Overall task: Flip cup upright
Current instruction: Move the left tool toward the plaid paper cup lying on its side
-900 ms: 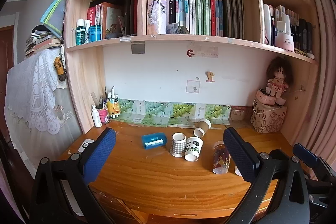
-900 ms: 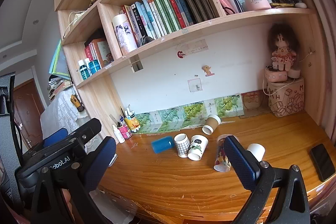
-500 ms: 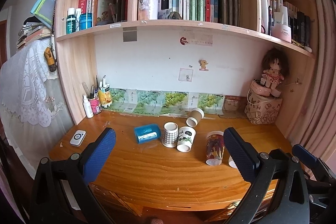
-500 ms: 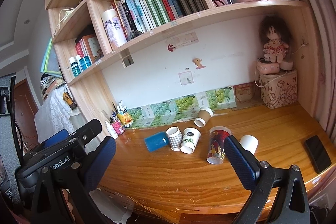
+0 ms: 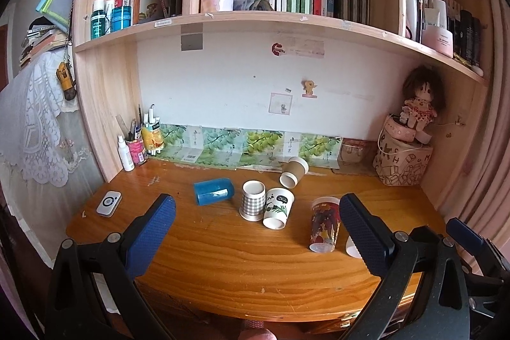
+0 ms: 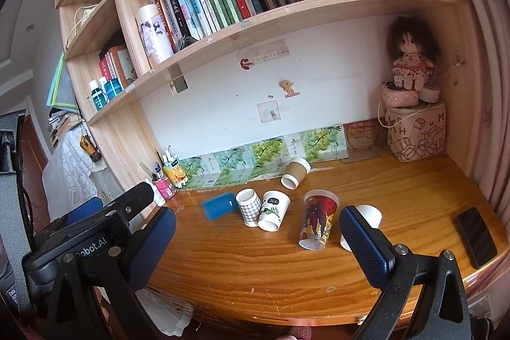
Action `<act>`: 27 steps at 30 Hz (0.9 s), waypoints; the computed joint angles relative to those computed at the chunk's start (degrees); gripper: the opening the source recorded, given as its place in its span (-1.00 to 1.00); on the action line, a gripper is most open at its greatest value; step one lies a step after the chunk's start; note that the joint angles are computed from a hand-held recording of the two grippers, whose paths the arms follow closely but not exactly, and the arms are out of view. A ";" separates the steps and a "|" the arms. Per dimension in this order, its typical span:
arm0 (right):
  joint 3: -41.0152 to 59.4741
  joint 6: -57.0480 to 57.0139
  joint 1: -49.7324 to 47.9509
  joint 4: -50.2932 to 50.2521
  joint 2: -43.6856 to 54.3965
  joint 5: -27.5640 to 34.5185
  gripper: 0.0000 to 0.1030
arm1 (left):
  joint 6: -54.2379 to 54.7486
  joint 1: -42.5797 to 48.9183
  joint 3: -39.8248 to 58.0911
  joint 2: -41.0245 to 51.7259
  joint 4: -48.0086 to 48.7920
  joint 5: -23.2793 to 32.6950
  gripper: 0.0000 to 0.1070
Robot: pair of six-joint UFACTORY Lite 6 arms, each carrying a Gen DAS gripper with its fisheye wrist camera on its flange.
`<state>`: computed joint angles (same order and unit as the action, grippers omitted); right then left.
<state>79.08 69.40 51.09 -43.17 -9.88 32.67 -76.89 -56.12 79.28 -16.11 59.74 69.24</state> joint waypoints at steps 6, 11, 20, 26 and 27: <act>3.85 -14.21 -5.85 12.25 4.15 -3.75 1.00 | 1.90 5.80 3.53 4.27 -2.16 -5.06 0.92; 7.66 -26.90 -10.88 24.10 8.78 -5.22 1.00 | 7.04 12.13 8.52 10.09 -7.70 -9.51 0.92; 21.53 -48.44 -20.27 47.90 23.43 -0.31 1.00 | 20.85 23.96 24.14 26.42 -21.74 -12.45 0.91; 36.30 -55.29 -23.95 57.08 37.49 7.33 1.00 | 31.98 30.78 37.21 39.25 -33.48 -9.97 0.91; 39.39 -55.74 -24.35 58.03 40.22 8.97 1.00 | 34.04 31.84 39.66 41.39 -35.82 -9.16 0.91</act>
<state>118.47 13.66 26.74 14.85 30.33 41.64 -42.84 -24.27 118.95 25.28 23.92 60.09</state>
